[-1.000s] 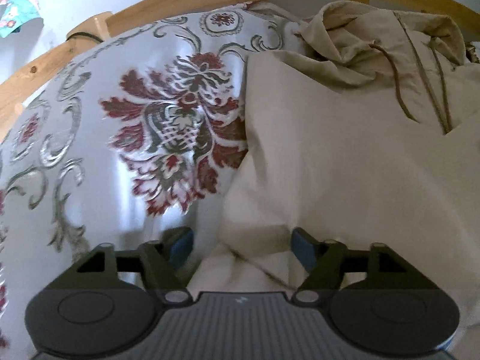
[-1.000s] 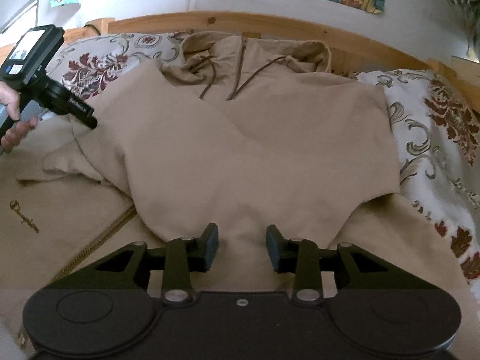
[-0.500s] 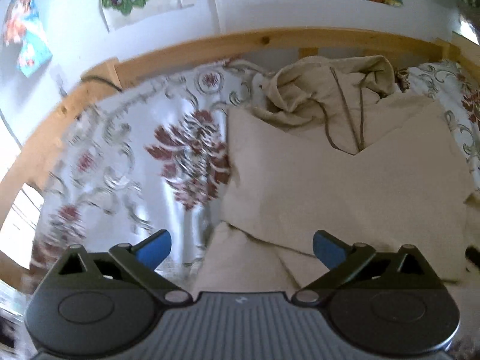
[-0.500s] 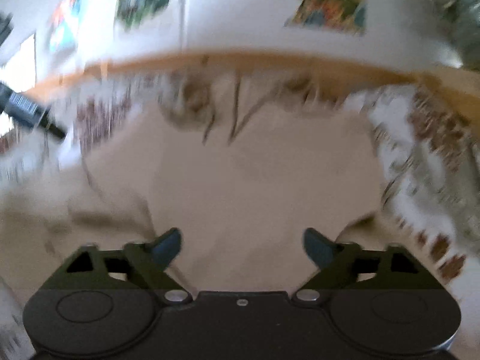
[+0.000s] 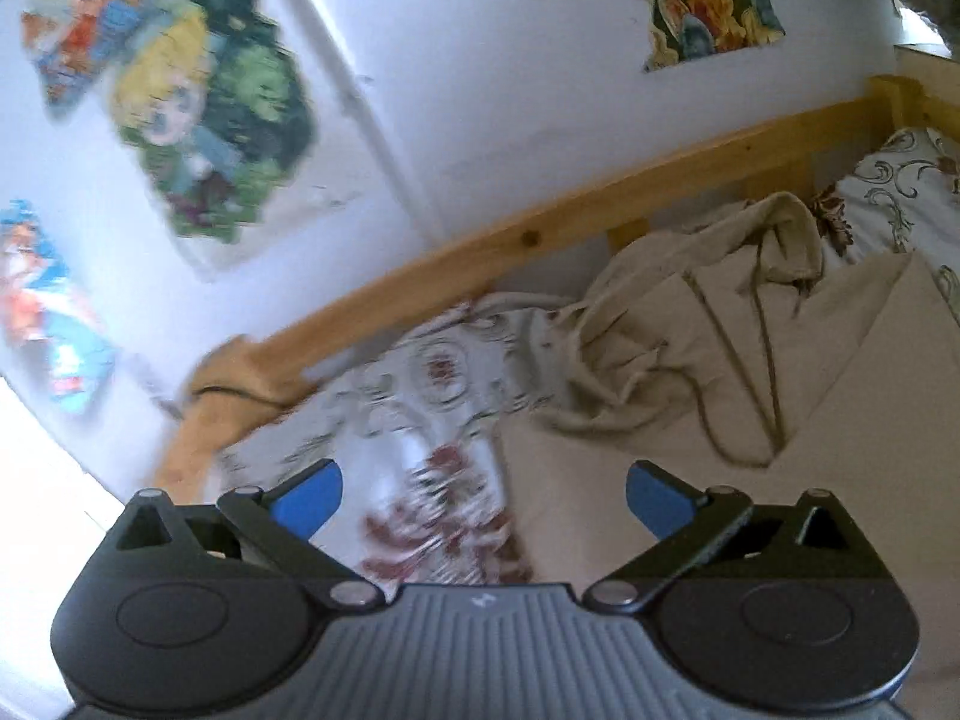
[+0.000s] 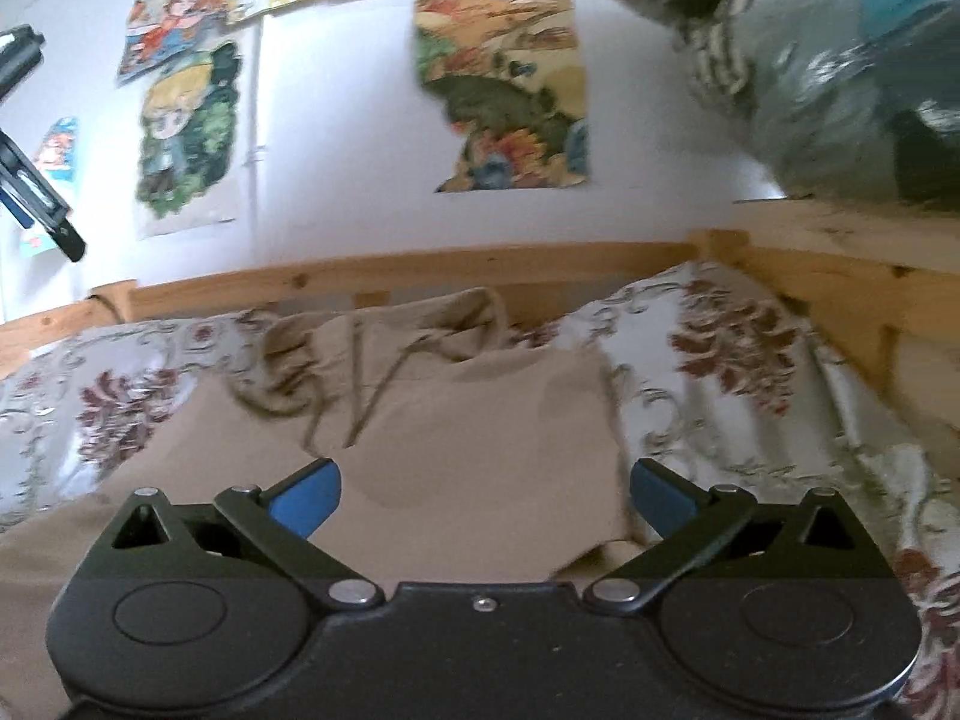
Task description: Fold large clothes
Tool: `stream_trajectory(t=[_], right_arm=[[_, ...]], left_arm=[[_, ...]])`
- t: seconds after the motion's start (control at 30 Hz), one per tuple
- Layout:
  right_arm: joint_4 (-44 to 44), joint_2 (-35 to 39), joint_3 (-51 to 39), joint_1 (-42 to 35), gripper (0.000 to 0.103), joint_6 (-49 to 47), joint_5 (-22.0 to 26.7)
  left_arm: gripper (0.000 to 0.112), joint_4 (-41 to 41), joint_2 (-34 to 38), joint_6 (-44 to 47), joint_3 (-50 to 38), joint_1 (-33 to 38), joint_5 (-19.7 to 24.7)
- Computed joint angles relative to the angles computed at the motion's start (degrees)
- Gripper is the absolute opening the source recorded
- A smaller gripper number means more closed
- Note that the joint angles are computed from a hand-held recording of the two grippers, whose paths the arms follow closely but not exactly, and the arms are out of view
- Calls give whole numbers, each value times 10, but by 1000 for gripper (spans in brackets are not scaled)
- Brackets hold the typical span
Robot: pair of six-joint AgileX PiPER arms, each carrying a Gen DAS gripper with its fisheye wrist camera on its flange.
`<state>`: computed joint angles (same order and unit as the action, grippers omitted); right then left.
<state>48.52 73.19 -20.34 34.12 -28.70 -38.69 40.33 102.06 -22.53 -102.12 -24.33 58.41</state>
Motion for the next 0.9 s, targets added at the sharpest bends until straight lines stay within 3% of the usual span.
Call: stream_trajectory(t=[0.13, 0.23, 0.4, 0.47, 0.57, 0.63, 0.67, 0.73, 0.83, 0.9], right_arm=[[44, 7, 2, -11, 102, -59, -13], [-13, 56, -19, -66, 102, -37, -15], [-64, 122, -69, -116, 102, 29, -38], [-80, 133, -76, -122, 102, 41, -41], [-45, 155, -121, -125, 102, -31, -17], [-29, 169, -167, -139, 98, -76, 18], [-44, 177, -203, -159, 97, -89, 66], [-20, 196, -284, -189, 88, -141, 170], [110, 259, -422, -216, 75, -309, 300], [179, 329, -513, -218, 64, -424, 325]], left_arm=[[102, -32, 77, 6, -30, 54, -84], [102, 4, 120, -12, -38, 83, -152], [102, -78, 178, 32, -48, 141, -286], [102, -95, 213, 24, -68, 149, -322], [102, -36, 267, -53, -114, 146, -346], [85, -81, 302, -6, -161, 149, -348], [78, -136, 321, 51, -190, 153, -349], [43, -238, 364, 155, -269, 160, -316], [9, -321, 419, 202, -368, 168, -268], [4, -343, 407, 203, -330, 172, -304]])
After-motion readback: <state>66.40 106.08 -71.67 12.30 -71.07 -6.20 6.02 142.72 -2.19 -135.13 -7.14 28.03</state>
